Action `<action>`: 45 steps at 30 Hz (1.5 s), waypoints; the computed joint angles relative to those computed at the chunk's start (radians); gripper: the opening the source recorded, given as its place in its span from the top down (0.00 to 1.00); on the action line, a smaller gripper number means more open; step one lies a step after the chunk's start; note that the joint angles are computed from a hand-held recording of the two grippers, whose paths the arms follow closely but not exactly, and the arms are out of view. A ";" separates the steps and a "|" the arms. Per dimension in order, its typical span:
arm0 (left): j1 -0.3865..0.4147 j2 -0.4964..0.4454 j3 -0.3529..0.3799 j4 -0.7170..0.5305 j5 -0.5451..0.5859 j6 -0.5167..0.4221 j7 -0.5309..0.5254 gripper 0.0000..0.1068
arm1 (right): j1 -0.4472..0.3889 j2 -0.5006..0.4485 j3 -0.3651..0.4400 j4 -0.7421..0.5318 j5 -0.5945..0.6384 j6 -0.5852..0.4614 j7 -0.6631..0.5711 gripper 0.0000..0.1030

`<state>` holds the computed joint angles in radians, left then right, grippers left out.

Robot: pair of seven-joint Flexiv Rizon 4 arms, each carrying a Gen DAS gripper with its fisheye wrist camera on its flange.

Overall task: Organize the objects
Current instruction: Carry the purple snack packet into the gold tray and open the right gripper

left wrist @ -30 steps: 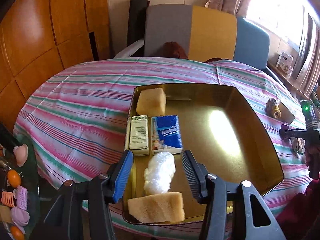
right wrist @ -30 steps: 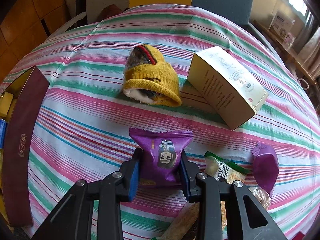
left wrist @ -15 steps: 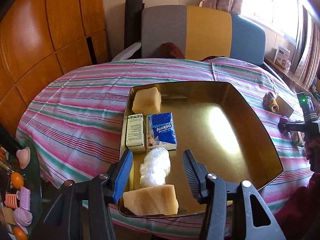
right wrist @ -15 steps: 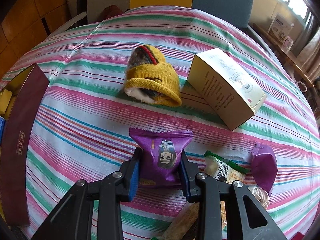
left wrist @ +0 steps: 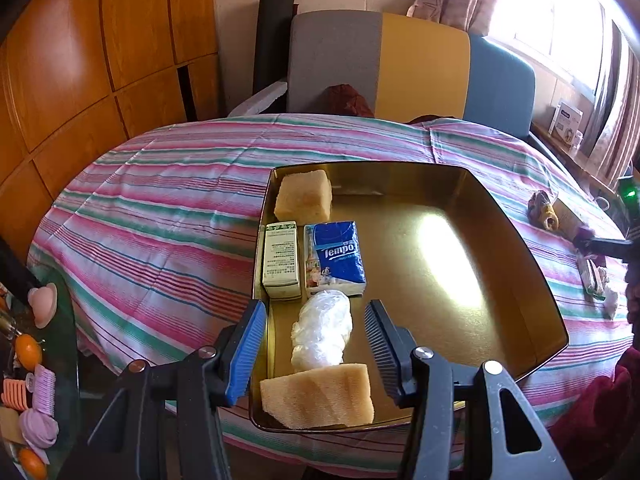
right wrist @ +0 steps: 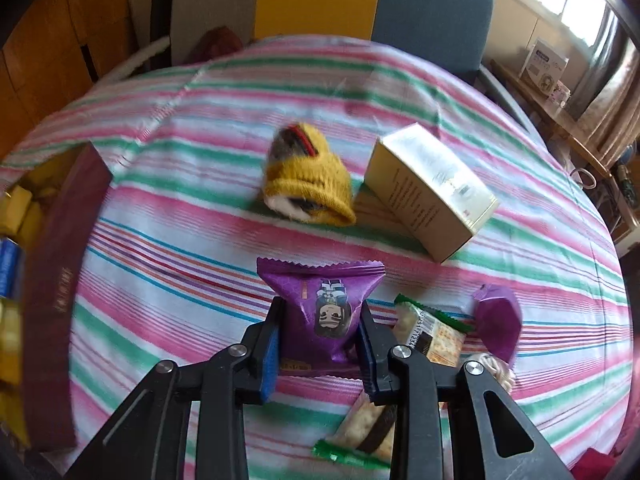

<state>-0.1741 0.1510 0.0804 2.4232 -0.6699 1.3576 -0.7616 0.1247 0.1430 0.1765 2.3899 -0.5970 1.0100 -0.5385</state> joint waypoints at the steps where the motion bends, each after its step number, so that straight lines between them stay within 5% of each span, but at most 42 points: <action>1: -0.002 -0.001 0.002 0.000 -0.007 -0.001 0.004 0.51 | 0.002 0.017 0.006 -0.002 -0.004 -0.001 0.004 0.68; 6: 0.001 -0.004 0.012 -0.009 -0.050 -0.009 0.020 0.51 | 0.027 0.079 0.050 -0.018 -0.031 0.008 0.014 0.68; 12: 0.045 -0.013 0.029 -0.042 -0.093 -0.013 0.016 0.51 | 0.106 0.037 0.096 -0.080 -0.045 0.104 0.031 0.68; 20: 0.101 -0.030 0.039 -0.056 -0.100 -0.022 -0.001 0.51 | 0.296 -0.205 0.114 -0.232 0.004 0.195 -0.055 0.68; 30: 0.114 -0.045 0.023 -0.049 -0.121 -0.041 0.034 0.51 | 0.427 -0.435 0.146 -0.398 0.291 0.210 -0.279 0.64; 35: 0.114 -0.047 0.019 -0.047 -0.116 -0.038 0.036 0.51 | 0.456 -0.438 0.115 -0.386 0.315 0.243 -0.264 0.60; 40: 0.101 -0.038 0.015 -0.038 -0.115 -0.019 0.051 0.51 | 0.470 -0.412 0.093 -0.351 0.313 0.306 -0.223 0.44; 45: 0.080 -0.028 0.015 -0.028 -0.124 -0.006 0.070 0.51 | 0.488 -0.349 0.023 -0.283 0.197 0.370 -0.095 0.35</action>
